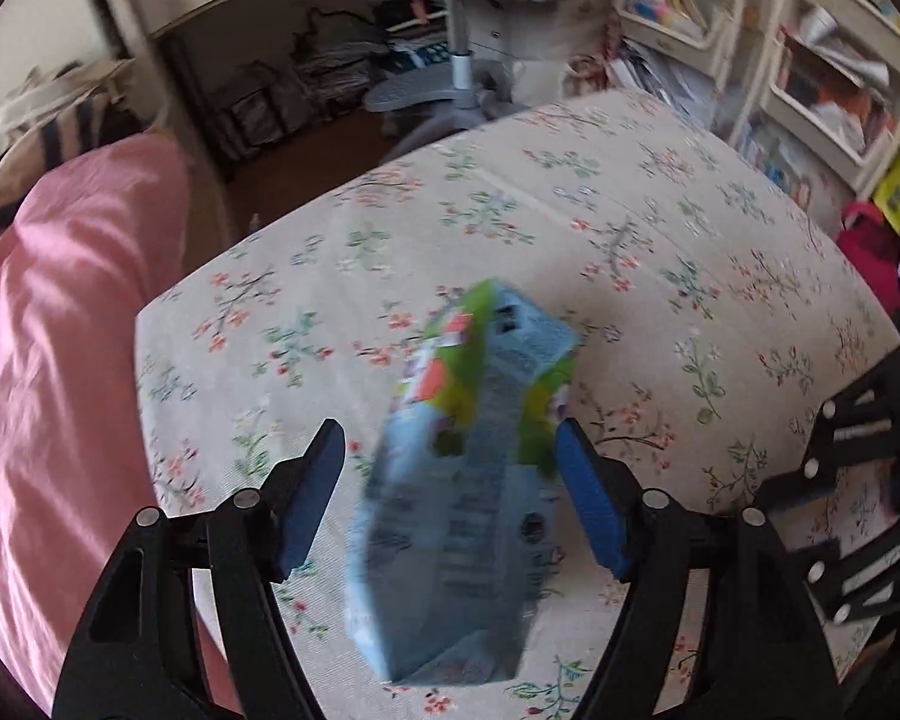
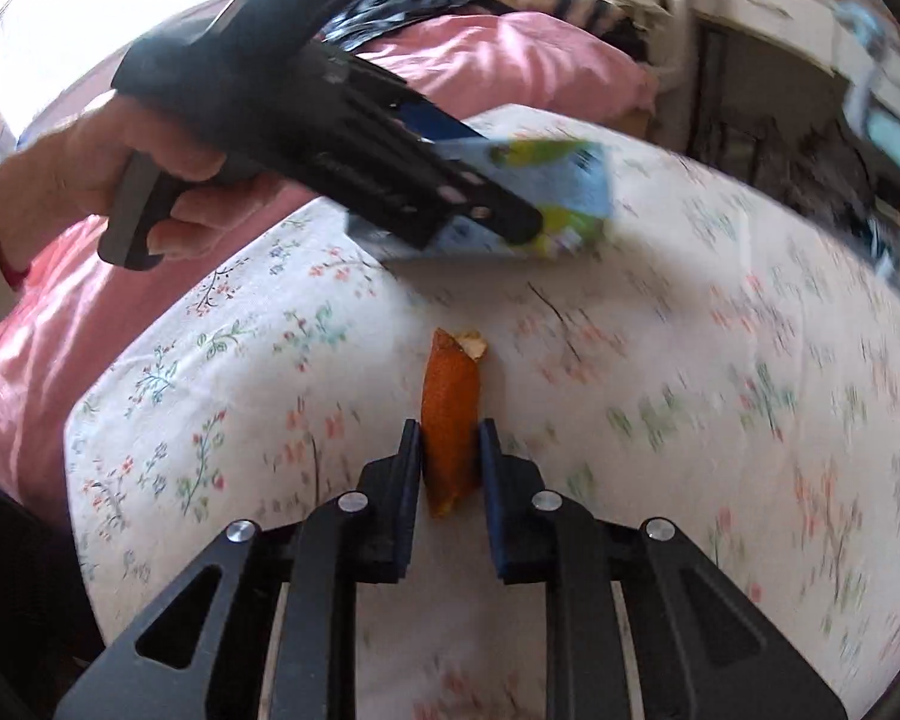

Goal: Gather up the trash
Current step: 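Grasp the milk carton with the left tool while the right tool grasps the orange peel, then carry the held carton and orange peel with both tools toward the yellow bin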

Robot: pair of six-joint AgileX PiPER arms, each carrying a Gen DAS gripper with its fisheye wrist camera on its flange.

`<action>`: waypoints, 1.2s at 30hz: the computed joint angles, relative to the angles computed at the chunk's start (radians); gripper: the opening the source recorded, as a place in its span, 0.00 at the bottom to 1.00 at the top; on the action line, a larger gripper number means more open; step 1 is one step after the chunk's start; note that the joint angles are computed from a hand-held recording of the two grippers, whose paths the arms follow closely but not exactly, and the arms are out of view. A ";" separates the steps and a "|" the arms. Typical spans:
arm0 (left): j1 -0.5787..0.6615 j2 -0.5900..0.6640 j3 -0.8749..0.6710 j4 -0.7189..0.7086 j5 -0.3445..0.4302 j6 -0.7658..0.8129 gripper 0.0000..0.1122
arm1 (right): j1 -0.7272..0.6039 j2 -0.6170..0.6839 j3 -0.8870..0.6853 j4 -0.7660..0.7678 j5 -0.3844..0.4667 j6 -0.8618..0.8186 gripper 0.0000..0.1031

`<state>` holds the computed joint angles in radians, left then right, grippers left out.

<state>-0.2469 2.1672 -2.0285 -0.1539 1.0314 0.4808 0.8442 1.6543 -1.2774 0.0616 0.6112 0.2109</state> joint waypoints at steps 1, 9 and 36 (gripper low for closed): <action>-0.016 -0.001 0.008 0.020 -0.001 0.004 0.62 | -0.004 -0.010 0.010 0.019 -0.001 -0.002 0.19; -0.025 -0.007 0.065 0.019 -0.024 -0.091 0.55 | 0.038 -0.011 0.003 -0.099 0.007 0.130 0.19; -0.220 -1.207 1.275 0.303 -0.380 -0.928 0.55 | 0.497 -0.405 0.214 -0.678 0.149 1.118 0.18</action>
